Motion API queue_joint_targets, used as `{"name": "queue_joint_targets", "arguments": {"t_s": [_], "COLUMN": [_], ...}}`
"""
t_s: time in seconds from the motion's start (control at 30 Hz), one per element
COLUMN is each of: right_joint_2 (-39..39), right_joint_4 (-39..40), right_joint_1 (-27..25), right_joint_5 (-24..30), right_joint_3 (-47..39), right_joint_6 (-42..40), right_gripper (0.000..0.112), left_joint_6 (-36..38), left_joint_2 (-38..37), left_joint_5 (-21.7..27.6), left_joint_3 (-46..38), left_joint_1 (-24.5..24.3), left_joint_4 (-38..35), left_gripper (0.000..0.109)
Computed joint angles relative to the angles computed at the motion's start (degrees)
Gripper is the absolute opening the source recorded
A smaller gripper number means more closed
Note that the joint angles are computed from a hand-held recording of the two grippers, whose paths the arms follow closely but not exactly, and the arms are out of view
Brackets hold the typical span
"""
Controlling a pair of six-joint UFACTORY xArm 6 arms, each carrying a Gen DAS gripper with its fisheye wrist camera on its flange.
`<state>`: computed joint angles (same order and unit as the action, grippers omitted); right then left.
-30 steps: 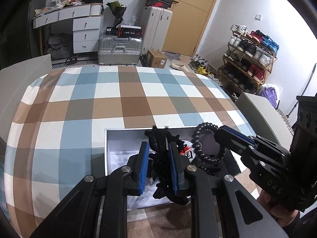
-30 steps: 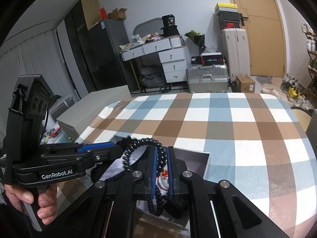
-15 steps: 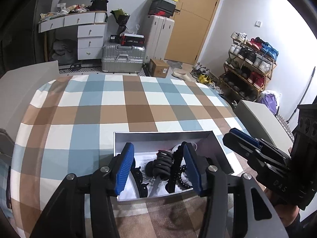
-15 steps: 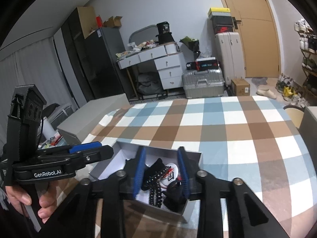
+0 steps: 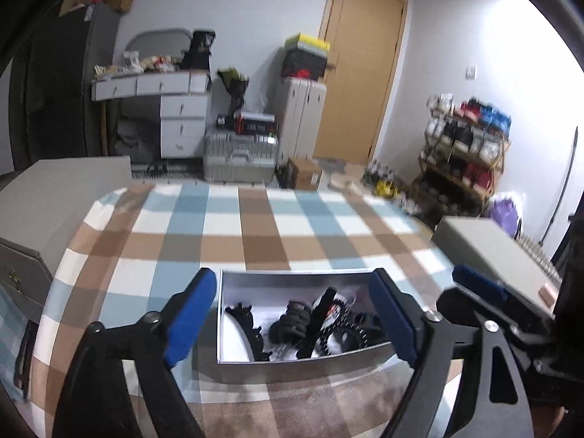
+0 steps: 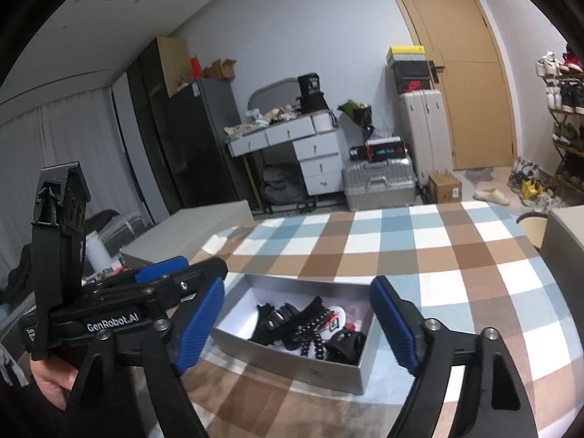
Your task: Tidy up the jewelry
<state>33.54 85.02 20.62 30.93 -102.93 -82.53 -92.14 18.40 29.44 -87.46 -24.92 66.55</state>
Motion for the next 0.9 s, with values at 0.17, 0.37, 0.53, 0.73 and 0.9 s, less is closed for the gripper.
{"name": "queue_joint_targets", "arguments": {"t_s": [0.17, 0.37, 0.53, 0.73, 0.9], "right_joint_2": [-3.5, -8.2, -11.6, -14.7, -14.4], "right_joint_4": [7.6, 16.9, 28.7, 40.0, 44.0], "right_joint_1": [0.0, 0.2, 0.3, 0.6, 0.7], "right_joint_5": [-0.6, -0.7, -0.2, 0.3, -0.9], "right_joint_3": [4.4, 10.4, 15.6, 21.1, 21.9], "right_joint_6": [-7.8, -19.8, -34.5, -50.6, -56.6], "right_gripper": [0.097, 0.103, 0.103, 0.103, 0.103], "left_joint_6": [-5.8, -9.7, -16.5, -19.7, -20.4], "left_joint_2": [-1.9, -2.7, -3.5, -3.4, -3.7], "left_joint_5": [6.4, 15.6, 22.6, 28.6, 31.0], "left_joint_3": [1.0, 2.2, 4.9, 6.9, 8.1], "left_joint_1": [-2.5, -5.9, -8.5, -10.5, -11.2], "left_joint_4": [8.0, 14.1, 20.9, 23.5, 25.1], "left_gripper": [0.101, 0.102, 0.102, 0.102, 0.102]}}
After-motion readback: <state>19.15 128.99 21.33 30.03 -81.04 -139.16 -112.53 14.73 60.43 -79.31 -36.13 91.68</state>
